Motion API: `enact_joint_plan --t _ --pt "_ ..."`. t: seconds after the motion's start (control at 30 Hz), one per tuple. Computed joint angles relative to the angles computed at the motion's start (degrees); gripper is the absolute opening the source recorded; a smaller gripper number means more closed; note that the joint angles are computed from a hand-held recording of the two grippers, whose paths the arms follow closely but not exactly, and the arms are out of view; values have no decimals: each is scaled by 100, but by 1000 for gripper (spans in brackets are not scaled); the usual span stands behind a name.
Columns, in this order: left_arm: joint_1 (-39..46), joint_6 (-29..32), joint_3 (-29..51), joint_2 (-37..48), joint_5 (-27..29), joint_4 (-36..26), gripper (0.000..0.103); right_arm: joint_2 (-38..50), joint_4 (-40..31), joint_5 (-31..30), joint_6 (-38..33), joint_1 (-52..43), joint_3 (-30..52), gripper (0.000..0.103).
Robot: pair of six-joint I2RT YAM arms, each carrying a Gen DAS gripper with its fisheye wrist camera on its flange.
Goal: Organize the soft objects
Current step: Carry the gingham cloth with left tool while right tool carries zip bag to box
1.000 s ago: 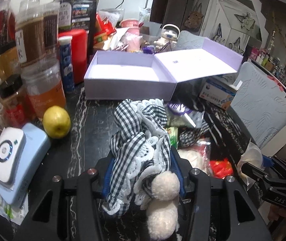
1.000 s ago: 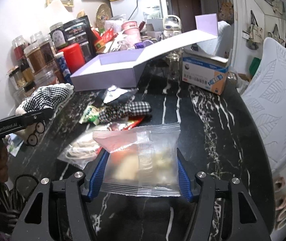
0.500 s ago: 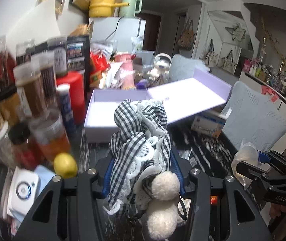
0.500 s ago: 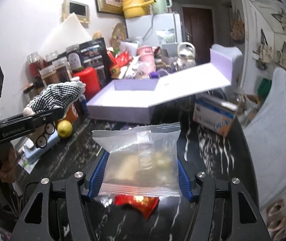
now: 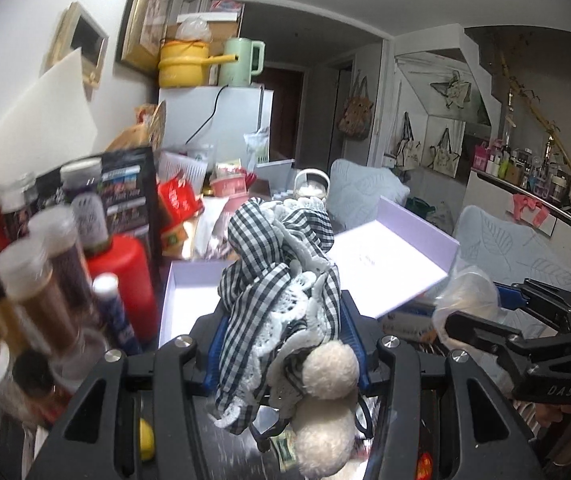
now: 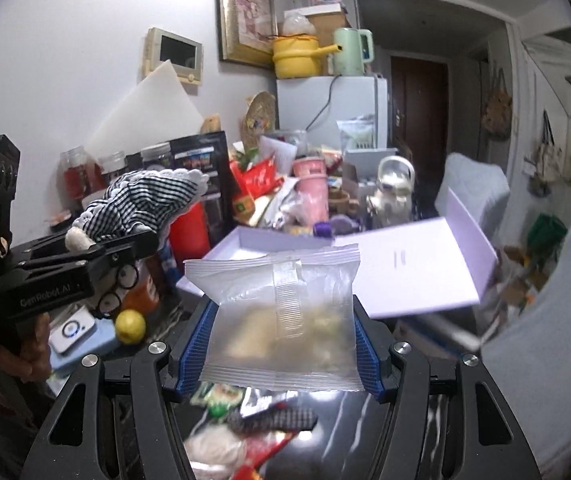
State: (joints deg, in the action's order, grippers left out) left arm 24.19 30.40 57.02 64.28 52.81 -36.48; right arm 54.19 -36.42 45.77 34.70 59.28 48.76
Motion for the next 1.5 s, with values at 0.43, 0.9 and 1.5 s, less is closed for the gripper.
enact_joint_plan --t 0.43,0.9,1.5 --pt "-1089 -1450 962 1279 -847 1621 48 1217 1888 -2212 -1850 -2381 628 63" --pt "-1835 -1823 2599 3613 -2080 1862 48 3820 2337 -3894 -2338 -3826 2288 63" --pt "-2324 -1495 4002 5479 -3412 830 48 5559 1902 -4339 -2117 -4377 3417 63"
